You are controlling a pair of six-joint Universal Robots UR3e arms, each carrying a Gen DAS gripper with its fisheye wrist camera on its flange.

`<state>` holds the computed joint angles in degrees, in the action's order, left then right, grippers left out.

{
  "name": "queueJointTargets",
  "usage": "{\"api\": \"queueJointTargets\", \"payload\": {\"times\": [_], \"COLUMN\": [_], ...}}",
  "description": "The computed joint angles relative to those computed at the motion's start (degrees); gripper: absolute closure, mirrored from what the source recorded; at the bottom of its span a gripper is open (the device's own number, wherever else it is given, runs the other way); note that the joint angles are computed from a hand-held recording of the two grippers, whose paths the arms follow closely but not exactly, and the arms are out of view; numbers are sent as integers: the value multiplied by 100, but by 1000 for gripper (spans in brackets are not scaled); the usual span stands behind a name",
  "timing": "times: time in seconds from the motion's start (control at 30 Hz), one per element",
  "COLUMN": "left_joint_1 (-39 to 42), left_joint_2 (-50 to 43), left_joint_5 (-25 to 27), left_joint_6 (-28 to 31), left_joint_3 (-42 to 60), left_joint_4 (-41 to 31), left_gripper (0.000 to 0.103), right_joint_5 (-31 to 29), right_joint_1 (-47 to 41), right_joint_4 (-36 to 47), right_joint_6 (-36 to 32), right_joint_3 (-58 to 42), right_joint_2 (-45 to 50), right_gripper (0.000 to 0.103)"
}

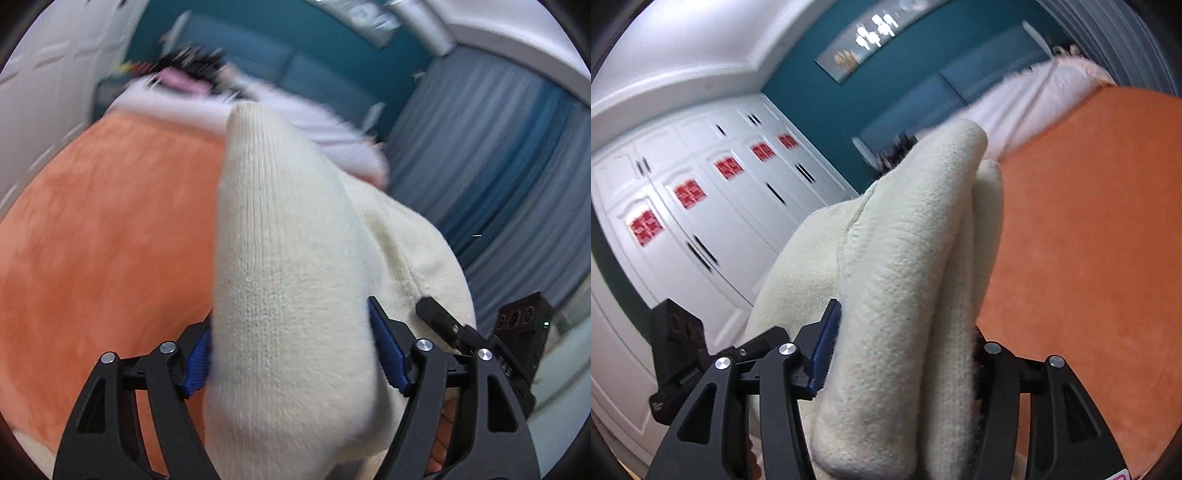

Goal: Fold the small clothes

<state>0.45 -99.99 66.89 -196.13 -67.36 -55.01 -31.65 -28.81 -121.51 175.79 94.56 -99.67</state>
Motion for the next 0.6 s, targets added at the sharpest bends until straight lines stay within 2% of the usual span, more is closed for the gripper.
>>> {"api": "queueJointTargets", "payload": {"times": [0.07,0.1,0.13,0.17,0.2,0.27,0.33,0.43,0.5,0.57,0.6], "left_joint_1": [-11,120,265,479,553,399,189,-15,-65,-75,-77], "left_joint_2": [102,181,355,693,1065,1391,1378,863,459,401,369], "left_joint_5": [471,360,214,-160,-301,76,298,561,718,771,812], "left_joint_6": [-137,-207,-334,-387,-455,-416,-390,-366,-423,-489,-536], "left_joint_3": [-1200,-1750,-2226,-2826,-3231,-3374,-3330,-2785,-2480,-2524,-2515], "left_joint_4": [341,481,532,830,984,1040,1179,970,930,891,852], "left_gripper": [33,37,36,29,29,25,19,19,19,19,19], "right_joint_5": [-1152,-1466,-1544,-1409,-1120,-1017,-1017,-1259,-1755,-2136,-2261], "right_joint_1": [457,440,274,-24,-393,-752,-835,-508,98,444,659], "right_joint_4": [259,292,126,119,479,1137,1485,1434,899,577,671], "right_joint_6": [-56,24,54,-55,-429,-991,-1321,-1197,-673,-723,-834], "right_joint_3": [281,614,1061,1483,1725,1695,1518,1170,833,622,235], "right_joint_2": [558,609,421,53,-363,-826,-908,-373,271,550,745], "right_gripper": [45,48,48,48,48,48,48,48,48,78,82]}}
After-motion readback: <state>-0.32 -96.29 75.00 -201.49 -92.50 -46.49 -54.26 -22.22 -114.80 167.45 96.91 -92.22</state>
